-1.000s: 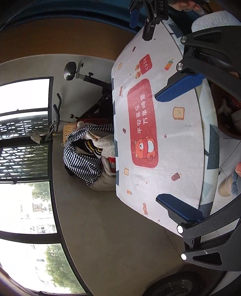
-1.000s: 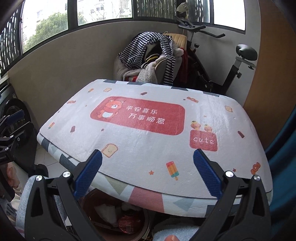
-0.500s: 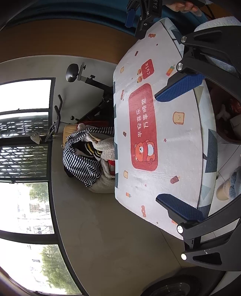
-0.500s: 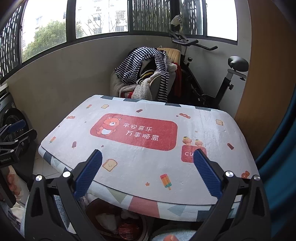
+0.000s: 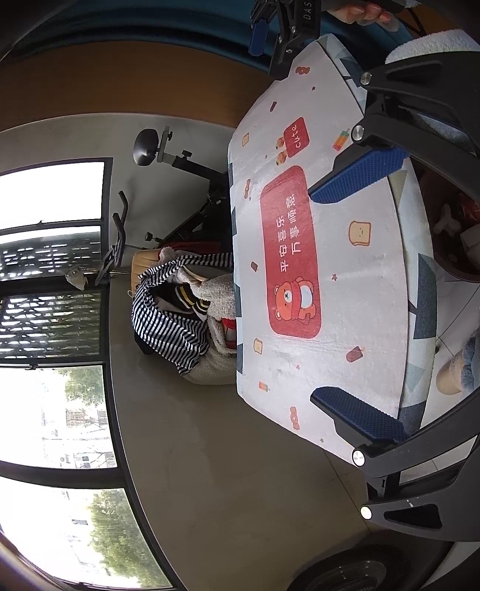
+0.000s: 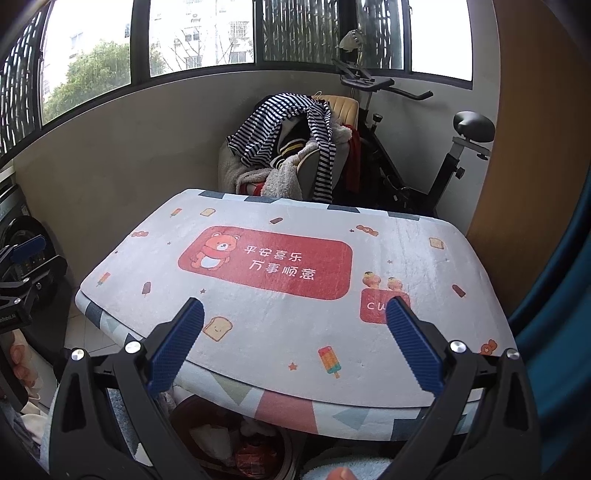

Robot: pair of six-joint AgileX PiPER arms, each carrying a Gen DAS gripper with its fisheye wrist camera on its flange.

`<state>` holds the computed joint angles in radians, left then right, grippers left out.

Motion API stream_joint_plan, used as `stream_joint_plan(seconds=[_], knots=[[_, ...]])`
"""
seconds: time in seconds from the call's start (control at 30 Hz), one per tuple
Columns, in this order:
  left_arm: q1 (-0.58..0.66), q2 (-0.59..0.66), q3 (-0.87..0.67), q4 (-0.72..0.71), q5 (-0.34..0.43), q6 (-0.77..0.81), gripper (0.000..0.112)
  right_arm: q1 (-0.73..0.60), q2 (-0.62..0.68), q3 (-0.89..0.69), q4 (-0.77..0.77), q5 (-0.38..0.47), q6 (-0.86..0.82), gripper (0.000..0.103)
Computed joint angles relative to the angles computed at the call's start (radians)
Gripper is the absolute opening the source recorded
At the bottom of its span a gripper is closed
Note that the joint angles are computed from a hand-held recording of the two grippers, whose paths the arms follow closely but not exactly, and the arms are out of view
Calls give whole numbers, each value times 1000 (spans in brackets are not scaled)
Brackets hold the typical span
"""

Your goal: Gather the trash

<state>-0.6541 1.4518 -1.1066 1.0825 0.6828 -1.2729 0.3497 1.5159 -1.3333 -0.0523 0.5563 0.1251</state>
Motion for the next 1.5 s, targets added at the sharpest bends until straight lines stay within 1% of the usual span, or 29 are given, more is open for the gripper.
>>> stream_joint_plan(seconds=[0.5,0.9,1.27,1.5], knots=[[-5,9,-6,-1,10,8,97,-6,5,-11,9,7,-5,97],[-3,9,-6,-4,9,12,97,-19,3,5,33,-6,-28,97],[5,6,-2,-12,6,22,97,-8,1,13,13,-12,-10,97],[6,9,-12,-41,12,51,97,-11,0,13,22,-10,-24,97]])
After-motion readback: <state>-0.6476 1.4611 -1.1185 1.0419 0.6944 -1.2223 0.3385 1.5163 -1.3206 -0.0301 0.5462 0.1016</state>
